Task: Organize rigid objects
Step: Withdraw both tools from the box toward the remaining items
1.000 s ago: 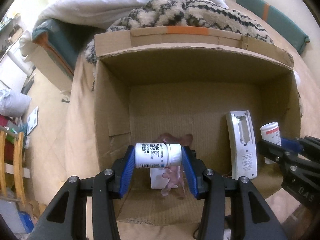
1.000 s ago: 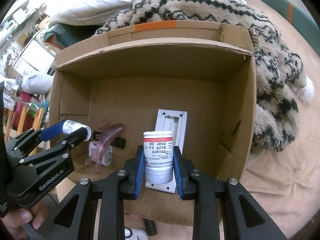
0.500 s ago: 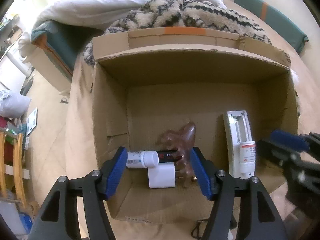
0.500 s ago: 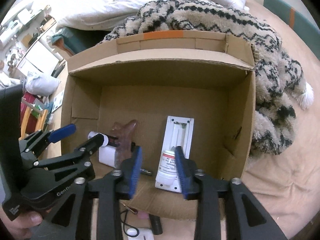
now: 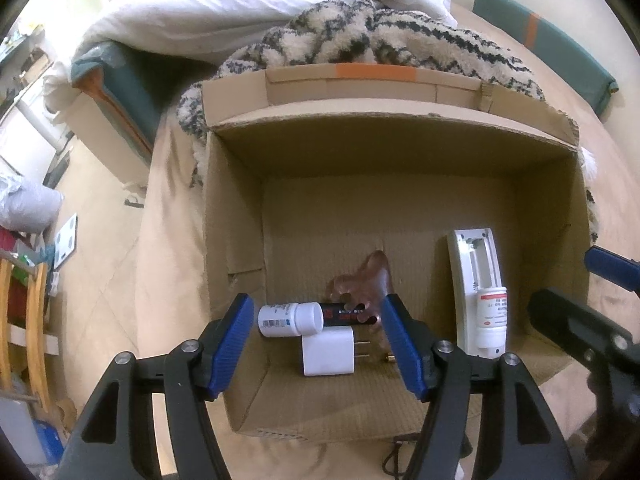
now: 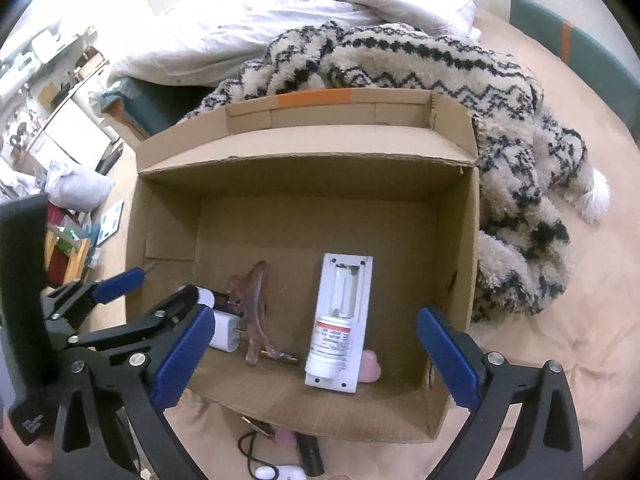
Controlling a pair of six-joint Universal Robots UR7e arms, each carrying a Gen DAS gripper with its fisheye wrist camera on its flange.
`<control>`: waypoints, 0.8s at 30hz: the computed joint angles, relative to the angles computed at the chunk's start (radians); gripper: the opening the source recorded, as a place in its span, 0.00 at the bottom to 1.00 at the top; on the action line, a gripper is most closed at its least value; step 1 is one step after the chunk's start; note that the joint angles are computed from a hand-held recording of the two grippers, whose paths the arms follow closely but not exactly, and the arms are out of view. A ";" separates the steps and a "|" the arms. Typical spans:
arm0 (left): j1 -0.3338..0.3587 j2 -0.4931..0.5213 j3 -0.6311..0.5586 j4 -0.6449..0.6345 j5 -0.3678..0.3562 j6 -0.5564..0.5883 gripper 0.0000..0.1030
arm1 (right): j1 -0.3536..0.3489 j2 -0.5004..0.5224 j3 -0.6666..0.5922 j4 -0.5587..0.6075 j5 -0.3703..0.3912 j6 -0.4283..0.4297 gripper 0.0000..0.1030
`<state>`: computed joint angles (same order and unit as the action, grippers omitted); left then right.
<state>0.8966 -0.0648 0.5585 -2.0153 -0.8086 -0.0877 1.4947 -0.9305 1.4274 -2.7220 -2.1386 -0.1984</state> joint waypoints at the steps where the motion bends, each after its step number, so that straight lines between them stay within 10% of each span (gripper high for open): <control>1: -0.002 -0.007 0.014 -0.015 0.005 0.007 0.61 | 0.000 -0.002 0.003 -0.001 0.000 0.003 1.00; 24: -0.039 -0.289 0.444 -0.197 0.022 -0.038 0.61 | 0.032 -0.115 0.182 -0.124 0.018 0.014 1.00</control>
<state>0.8578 -0.3539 1.0023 -2.2122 -0.7866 -0.1259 1.5267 -1.0458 1.6095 -2.8461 -2.1209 -0.1846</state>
